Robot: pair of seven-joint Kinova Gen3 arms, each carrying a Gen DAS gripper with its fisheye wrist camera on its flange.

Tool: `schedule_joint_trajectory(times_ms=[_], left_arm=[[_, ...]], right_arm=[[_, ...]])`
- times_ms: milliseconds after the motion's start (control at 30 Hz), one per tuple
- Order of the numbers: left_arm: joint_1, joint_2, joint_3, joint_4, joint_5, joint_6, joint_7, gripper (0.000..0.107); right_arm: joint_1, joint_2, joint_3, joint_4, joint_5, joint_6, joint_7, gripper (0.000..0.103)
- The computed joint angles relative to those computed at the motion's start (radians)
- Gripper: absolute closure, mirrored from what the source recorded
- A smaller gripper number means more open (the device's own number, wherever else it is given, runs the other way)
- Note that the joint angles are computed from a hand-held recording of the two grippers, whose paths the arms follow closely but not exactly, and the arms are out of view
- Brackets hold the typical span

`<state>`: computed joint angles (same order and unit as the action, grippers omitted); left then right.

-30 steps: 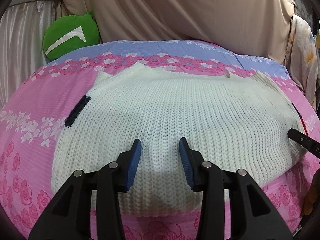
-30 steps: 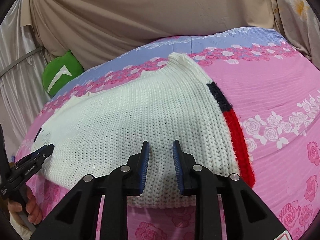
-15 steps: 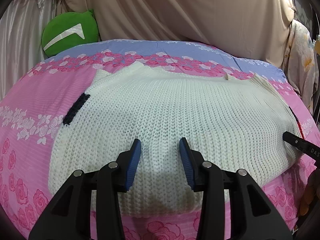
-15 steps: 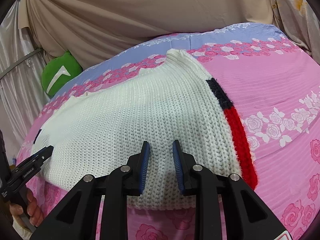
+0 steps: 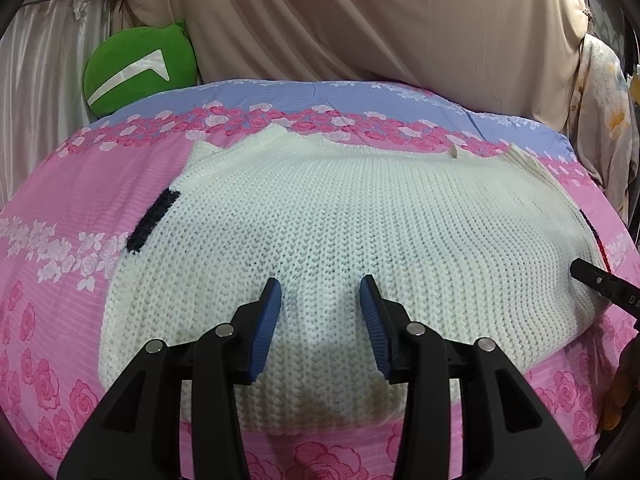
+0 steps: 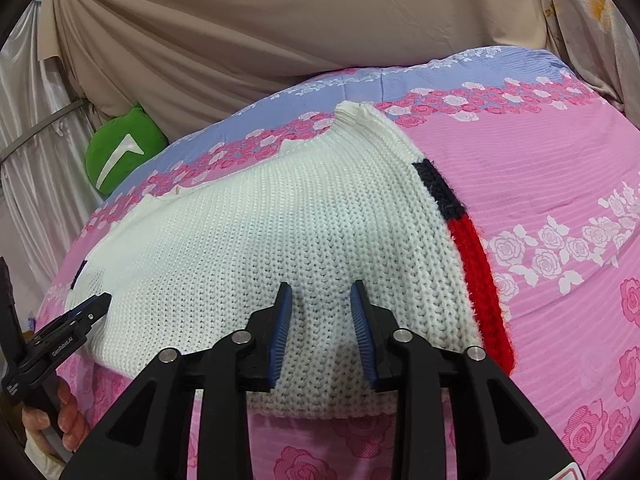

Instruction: Fold small clothes

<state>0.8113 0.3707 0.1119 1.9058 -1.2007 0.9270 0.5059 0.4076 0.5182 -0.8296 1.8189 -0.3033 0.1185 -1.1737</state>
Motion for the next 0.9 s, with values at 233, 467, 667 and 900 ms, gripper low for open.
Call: schedule_joint_trajectory(times_ms=[233,467,667,900], left_arm=[[0.012,0.015,0.001,-0.023,0.016,0.033,-0.024,0.064],[0.034,0.053,-0.006,-0.084,0.072,0.12,-0.077,0.048],[0.041,0.065,-0.017,-0.109,0.104,0.147,-0.106,0.041],[0.046,0.066,-0.025,-0.116,0.114,0.148,-0.118,0.04]], right_arm=[[0.058,0.006,-0.073,0.028,0.051,-0.038,-0.026,0.056],[0.105,0.031,-0.136,0.03,0.082,-0.033,0.005,0.049],[0.002,-0.014,-0.019,0.004,0.074,0.008,-0.026,0.048],[-0.042,-0.024,-0.059,-0.073,0.055,0.043,0.036,0.048]])
